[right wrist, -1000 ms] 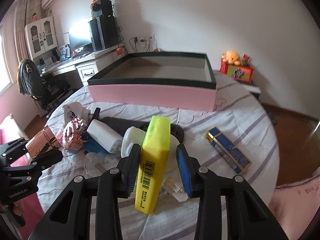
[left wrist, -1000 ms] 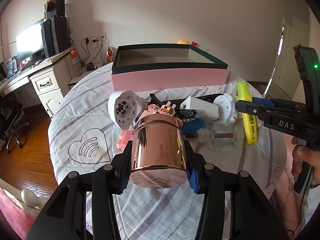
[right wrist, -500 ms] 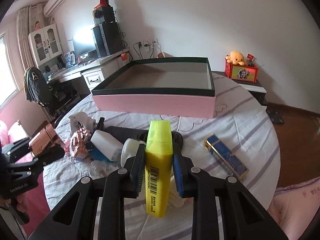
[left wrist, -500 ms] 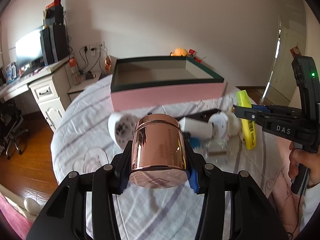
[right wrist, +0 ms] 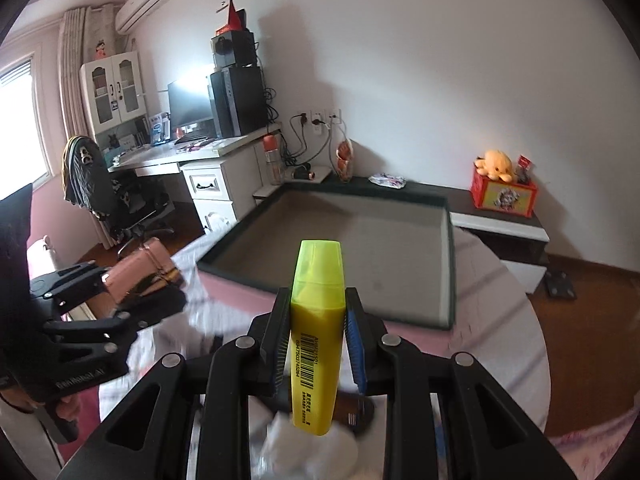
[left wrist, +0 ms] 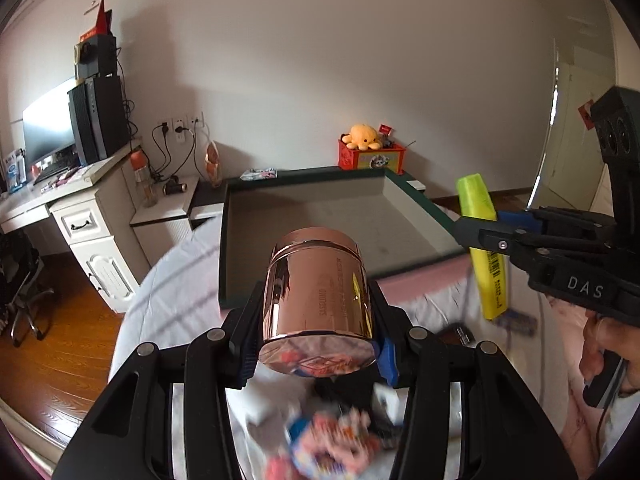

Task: Organize rigid objects
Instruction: 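Carry tin and highlighter into the pink box and open both tools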

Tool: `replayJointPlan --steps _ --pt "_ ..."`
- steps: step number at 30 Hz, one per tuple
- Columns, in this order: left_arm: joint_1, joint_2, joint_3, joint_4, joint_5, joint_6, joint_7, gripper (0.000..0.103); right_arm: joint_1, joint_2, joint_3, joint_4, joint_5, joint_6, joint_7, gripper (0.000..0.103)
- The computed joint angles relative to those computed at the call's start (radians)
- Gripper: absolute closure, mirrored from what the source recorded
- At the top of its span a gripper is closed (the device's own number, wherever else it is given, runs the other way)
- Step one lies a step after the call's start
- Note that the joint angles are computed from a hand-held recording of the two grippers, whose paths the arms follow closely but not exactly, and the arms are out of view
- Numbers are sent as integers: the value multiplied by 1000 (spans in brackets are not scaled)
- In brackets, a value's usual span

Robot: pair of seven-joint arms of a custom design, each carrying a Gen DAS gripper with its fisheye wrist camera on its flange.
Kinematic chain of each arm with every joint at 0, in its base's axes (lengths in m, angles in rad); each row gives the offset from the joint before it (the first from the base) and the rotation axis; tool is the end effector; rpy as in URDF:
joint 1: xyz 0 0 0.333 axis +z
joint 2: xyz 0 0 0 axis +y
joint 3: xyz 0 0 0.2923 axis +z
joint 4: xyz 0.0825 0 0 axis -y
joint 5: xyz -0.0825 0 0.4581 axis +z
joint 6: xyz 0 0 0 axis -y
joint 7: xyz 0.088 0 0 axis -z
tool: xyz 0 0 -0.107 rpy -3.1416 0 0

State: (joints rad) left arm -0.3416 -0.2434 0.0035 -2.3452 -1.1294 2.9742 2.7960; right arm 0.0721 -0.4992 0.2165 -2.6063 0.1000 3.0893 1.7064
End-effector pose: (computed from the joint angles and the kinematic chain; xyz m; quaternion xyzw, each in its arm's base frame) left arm 0.5537 -0.1286 0.4402 -0.4436 0.7639 -0.4061 0.2341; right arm 0.4884 0.1380 0.4745 -0.6505 0.5977 -0.2756 0.3791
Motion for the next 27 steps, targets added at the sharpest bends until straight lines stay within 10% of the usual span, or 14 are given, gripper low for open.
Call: replayJointPlan --steps 18,27 --pt "174 397 -103 339 814 -15 -761 56 121 511 -157 485 25 -142 -87 77" --pt "284 380 -209 324 863 -4 -785 46 141 544 -179 508 126 -196 -122 76"
